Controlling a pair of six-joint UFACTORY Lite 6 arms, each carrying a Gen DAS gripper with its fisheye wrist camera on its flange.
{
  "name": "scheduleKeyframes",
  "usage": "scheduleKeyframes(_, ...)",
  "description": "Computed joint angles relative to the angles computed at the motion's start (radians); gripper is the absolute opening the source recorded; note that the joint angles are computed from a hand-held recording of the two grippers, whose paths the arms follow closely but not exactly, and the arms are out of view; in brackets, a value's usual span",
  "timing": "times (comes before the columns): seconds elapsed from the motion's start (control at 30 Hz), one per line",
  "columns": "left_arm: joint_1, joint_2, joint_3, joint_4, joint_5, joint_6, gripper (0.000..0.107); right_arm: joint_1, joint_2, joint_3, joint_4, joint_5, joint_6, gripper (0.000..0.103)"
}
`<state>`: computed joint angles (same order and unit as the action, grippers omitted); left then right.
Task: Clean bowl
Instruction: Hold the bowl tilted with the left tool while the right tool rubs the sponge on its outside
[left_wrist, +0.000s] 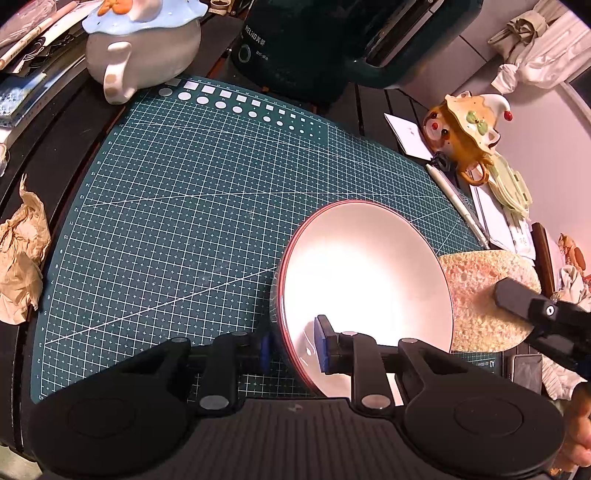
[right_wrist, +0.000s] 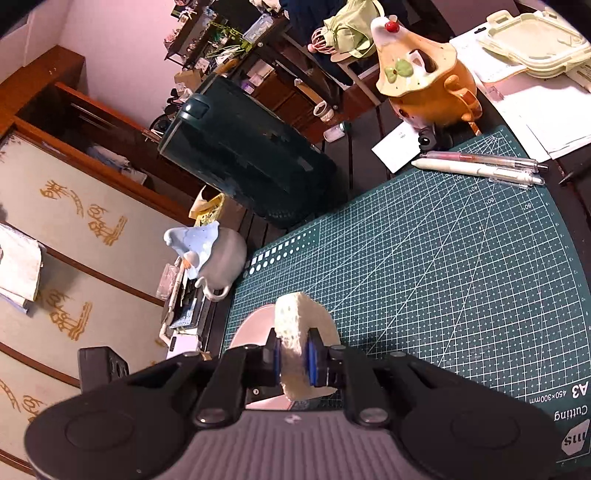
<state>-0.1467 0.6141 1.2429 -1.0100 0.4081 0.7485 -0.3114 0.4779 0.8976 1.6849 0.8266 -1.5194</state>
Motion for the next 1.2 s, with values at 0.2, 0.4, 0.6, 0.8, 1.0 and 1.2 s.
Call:
scheduleKeyframes(0.2,-0.007,-0.001,0.001,0.002,-0.002,-0.007,0.023,-0.008,-0.021,-0.006,0.005,0.006,0.004,0.013)
scheduleKeyframes(0.4,-0.006,0.007,0.009,0.003,0.001,-0.006,0.023,0.026,0.011,0.014,-0.018,-0.039,0.020,0.013)
scheduleKeyframes(0.6,-0.002,0.008,0.007,-0.002,0.001,0.005,0.023,-0.022,-0.033,-0.012,0.014,0.025,-0.016,0.013)
scheduleKeyframes(0.8,0.004,0.003,-0.002,-0.011,0.004,0.018,0.023,0.005,-0.006,0.008,-0.010,-0.015,0.007,0.013)
scheduleKeyframes(1.0,0.004,-0.001,-0.003,0.002,0.005,0.010,0.023,0.001,-0.008,-0.004,0.014,-0.002,-0.021,0.013)
scheduleKeyframes(1.2,0.002,-0.004,-0.008,0.001,-0.001,0.013,0.023,-0.031,-0.045,-0.023,0.018,0.039,-0.010,0.013)
